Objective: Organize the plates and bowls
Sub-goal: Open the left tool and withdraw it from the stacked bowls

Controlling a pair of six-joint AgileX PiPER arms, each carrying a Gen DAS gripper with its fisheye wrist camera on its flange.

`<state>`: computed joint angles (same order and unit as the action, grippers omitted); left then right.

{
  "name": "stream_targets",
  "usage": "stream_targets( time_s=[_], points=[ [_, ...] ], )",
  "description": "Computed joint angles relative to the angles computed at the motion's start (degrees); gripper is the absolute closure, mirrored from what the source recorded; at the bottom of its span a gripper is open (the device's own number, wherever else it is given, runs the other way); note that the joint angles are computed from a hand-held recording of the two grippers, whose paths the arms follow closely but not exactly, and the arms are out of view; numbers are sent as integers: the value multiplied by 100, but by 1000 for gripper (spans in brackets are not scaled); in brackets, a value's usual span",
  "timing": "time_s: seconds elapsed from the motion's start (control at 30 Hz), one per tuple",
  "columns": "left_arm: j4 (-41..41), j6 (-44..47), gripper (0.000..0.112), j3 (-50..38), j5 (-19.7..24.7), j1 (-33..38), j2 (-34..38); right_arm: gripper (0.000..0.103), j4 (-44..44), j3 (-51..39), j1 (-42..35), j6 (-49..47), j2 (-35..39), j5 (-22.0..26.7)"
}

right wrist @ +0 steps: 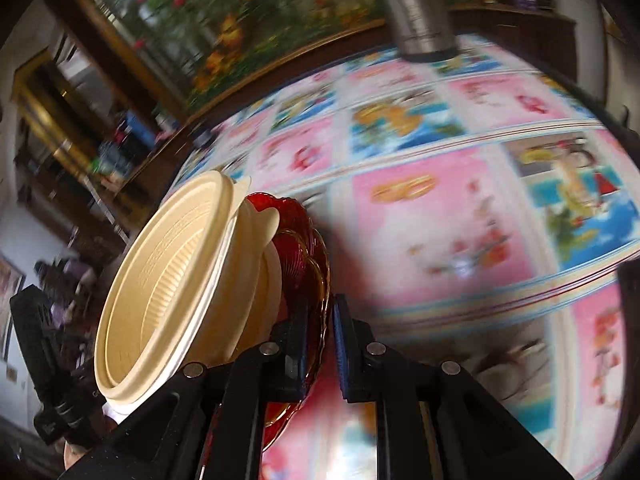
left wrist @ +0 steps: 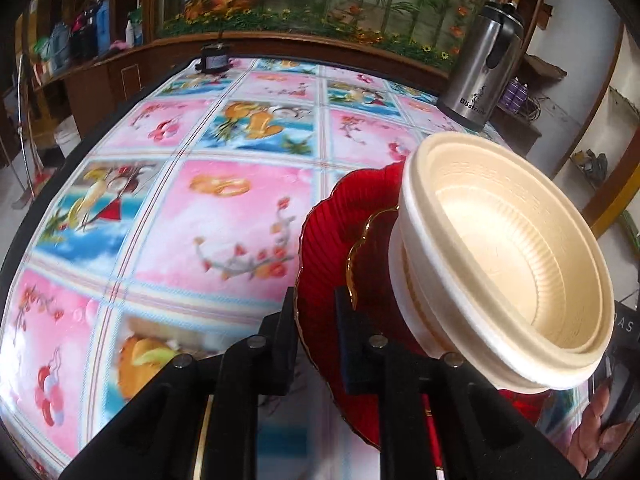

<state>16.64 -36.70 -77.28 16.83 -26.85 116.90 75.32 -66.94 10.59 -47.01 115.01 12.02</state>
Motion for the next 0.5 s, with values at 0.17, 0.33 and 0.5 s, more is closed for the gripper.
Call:
stream_targets(
  time_s=[0.17,0.33,0.5],
  points=[
    [310,-330,97,43,-97,-45,-1,89,876,126,-103,-938,14,69],
    [472,-520,80,265,-239,22,-138,88,1102,205,-151,-1238,-35,118],
    [80,-185,49,833,-689,158,-506,87,2189,689,-112,-2432,-423,-97]
  ],
)
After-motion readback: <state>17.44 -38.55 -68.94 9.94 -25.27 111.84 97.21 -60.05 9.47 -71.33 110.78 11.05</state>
